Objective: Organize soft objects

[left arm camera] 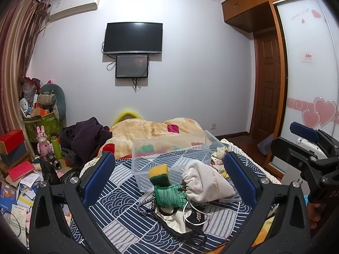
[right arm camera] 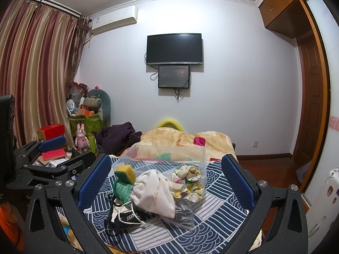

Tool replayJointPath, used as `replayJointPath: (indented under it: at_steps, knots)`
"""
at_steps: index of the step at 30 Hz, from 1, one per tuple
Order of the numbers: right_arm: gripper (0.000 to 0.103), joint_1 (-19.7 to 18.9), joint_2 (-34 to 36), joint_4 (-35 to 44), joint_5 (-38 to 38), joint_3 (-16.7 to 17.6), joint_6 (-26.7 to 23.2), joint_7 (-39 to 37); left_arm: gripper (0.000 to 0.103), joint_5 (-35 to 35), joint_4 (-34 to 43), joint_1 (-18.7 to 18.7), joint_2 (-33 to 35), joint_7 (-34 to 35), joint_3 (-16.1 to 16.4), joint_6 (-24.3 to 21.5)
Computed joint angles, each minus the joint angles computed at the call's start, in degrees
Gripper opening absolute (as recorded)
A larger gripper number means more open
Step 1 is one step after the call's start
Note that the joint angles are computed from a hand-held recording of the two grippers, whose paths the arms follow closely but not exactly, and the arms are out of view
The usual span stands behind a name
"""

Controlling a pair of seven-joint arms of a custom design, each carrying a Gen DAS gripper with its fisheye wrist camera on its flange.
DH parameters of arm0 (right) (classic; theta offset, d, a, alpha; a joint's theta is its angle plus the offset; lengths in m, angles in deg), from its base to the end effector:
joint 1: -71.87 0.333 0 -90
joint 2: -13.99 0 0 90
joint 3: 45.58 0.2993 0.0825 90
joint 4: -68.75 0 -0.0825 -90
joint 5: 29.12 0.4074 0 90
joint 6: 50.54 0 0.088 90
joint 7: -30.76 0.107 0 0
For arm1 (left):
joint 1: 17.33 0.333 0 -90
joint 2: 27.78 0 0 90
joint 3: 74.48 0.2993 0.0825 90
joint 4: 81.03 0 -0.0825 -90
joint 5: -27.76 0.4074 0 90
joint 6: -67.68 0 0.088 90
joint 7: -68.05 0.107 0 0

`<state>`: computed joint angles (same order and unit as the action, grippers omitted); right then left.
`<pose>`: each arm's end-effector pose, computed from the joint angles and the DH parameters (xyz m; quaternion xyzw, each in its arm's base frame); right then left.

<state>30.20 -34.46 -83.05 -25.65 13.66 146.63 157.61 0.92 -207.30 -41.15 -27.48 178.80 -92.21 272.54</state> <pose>0.4197 0.1802 0.5012 -0.5294 0.5576 -0.4709 0.4325 0.4679 -0.3390 0.5091 -0.3994 0.6784 -0.5382 0.3010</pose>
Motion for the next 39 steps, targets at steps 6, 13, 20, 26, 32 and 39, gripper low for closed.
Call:
replayJointPath:
  at_steps: [6,13,20,26,32,39]
  knots:
    - [0.103,0.2,2.31,-0.27,-0.3,-0.6,0.13,-1.07,0.103,-6.92,1.76,-1.25,1.43,7.41,-0.13,-0.26]
    - [0.102,0.39,7.64,-0.09,-1.19,-1.9,-1.01,-3.92,0.094,-7.69,5.19,-2.61,4.09,7.87,2.59,-7.33]
    - [0.083,1.65,15.71,1.63,-2.0,-5.92,-2.5,-7.57,0.081,-16.29,13.24,-27.35,9.35,12.56,29.72,-16.98]
    - [0.074,2.84,24.03,4.97,-1.29,-8.88,-4.07,-13.06,0.064,-9.12,19.19,-28.72,14.47,1.75,35.21,-25.0]
    - [0.066,10.28,34.04,9.43,-2.53,-17.27,-7.88,-16.53,0.052,-3.79,23.06,-25.51,18.02,-3.66,33.48,-29.32]
    - [0.045,36.86,40.69,11.56,-3.18,-44.12,-11.14,-18.33,0.037,-1.72,24.82,-18.28,19.41,-3.67,25.45,-30.95]
